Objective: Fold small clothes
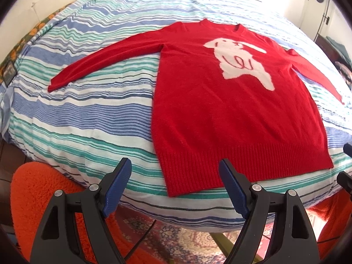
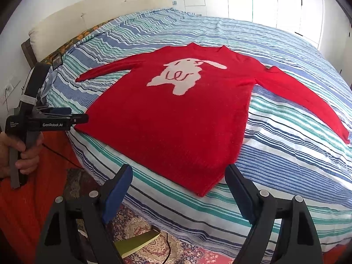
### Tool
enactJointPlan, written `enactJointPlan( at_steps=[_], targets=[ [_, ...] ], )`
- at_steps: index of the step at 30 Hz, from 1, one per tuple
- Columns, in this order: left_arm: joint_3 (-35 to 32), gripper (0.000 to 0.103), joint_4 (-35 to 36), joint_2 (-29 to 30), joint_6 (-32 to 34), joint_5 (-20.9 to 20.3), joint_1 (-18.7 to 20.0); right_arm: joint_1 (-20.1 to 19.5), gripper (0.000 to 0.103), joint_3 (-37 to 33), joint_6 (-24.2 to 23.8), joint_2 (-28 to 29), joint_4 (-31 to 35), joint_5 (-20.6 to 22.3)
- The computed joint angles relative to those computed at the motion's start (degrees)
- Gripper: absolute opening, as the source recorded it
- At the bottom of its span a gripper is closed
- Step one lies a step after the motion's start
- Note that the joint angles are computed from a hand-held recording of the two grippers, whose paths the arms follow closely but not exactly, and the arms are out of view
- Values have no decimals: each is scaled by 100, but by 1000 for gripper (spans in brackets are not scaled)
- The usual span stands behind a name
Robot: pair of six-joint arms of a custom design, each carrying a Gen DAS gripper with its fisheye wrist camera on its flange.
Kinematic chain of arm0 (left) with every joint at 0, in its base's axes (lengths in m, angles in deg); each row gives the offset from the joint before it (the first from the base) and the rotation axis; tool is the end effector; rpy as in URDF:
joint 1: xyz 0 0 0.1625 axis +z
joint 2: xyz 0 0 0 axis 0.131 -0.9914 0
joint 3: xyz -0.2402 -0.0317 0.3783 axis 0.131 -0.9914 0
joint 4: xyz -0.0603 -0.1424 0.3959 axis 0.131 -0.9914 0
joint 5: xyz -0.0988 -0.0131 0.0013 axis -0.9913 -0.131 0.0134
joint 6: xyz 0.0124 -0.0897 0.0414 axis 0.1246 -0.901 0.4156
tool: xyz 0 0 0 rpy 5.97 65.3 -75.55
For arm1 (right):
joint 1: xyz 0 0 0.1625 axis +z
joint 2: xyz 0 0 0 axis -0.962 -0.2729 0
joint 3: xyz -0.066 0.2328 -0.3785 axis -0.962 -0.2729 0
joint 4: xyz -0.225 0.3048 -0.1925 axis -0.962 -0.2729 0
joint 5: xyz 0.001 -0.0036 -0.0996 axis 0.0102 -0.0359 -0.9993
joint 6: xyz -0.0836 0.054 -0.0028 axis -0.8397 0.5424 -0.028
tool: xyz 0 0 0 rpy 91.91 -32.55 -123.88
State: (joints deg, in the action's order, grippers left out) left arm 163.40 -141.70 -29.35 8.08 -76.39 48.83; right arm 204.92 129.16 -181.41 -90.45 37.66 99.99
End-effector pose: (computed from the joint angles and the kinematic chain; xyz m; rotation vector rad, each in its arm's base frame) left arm -0.0405 -0.4125 0.2165 0.9017 2.3254 -0.3445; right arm 0.3274 -0.3060 -0.0351 0.0892 -2.2503 0.9149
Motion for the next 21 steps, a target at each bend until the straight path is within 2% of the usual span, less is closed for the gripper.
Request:
enactJointPlan(
  at_steps=[10,12,14,16,17,19,21],
  targets=[
    [-7,83,171,39,-1,59,-19,-54,85,-35,63,46,118,-97],
    [23,83,435,175,-78,454,-108,-124,85,-80,211,102,310,-190],
    [22,83,766,307,-240,786,-133,-263,85,-177,582,225,771,-425],
    [-34,82,879,176,-270,600,-99,-441,85,-223,1045,325,1244,-724],
    [-52,82,824,54,-244,438,-94,-457,82,-172,1152,282,1251,-777],
    [-96,82,681,-177,-217,56,-73,-338,81,-100,1192,125,1117,-648],
    [-126,83,547,-228,-187,-215,-64,-160,81,-64,891,-67,808,-454]
  ],
)
